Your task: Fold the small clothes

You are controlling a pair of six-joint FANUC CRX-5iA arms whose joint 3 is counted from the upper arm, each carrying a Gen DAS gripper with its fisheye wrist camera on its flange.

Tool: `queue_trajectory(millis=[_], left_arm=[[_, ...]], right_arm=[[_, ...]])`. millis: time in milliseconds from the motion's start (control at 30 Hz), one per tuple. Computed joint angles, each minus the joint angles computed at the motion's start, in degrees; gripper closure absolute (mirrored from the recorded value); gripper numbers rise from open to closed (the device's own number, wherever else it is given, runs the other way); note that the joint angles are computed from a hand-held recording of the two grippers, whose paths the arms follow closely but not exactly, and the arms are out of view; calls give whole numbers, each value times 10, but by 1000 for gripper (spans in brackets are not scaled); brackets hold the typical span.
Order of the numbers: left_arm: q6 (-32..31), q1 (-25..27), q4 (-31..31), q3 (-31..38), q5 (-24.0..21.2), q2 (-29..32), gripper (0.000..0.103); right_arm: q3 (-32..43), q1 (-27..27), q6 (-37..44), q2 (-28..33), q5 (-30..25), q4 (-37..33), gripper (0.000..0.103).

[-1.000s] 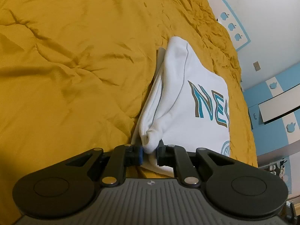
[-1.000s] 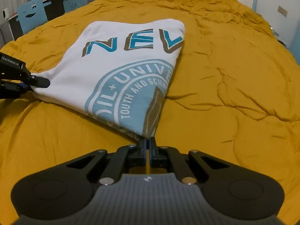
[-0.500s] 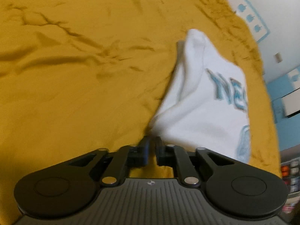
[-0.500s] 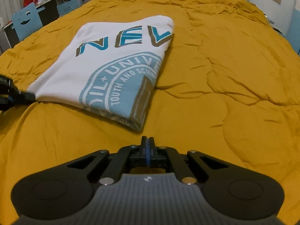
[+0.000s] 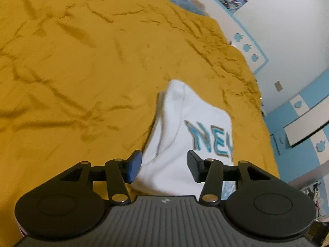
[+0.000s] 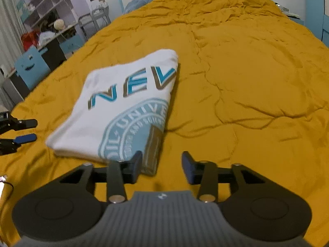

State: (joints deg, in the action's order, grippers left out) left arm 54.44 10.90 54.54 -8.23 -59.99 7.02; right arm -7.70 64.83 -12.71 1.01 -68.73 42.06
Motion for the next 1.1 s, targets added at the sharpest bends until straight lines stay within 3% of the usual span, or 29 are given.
queue_trajectory(millis=[67, 167, 300, 567, 1100], left_arm=[[-11, -7, 21, 4, 0, 12, 32], [-9, -20, 32, 19, 3, 33, 26], [14, -31, 19, 52, 0, 69, 26], [55, -36, 40, 120, -62, 166, 24], [95, -73, 114, 275, -108, 331, 23]], right_arm=[[-4, -10, -4, -4, 17, 4, 54], [-12, -25, -16, -8, 42, 9, 46], [-18, -53, -32, -6, 81, 6, 40], [-26, -114, -41, 9, 171, -15, 38], [-39, -252, -85, 61, 381, -56, 36]])
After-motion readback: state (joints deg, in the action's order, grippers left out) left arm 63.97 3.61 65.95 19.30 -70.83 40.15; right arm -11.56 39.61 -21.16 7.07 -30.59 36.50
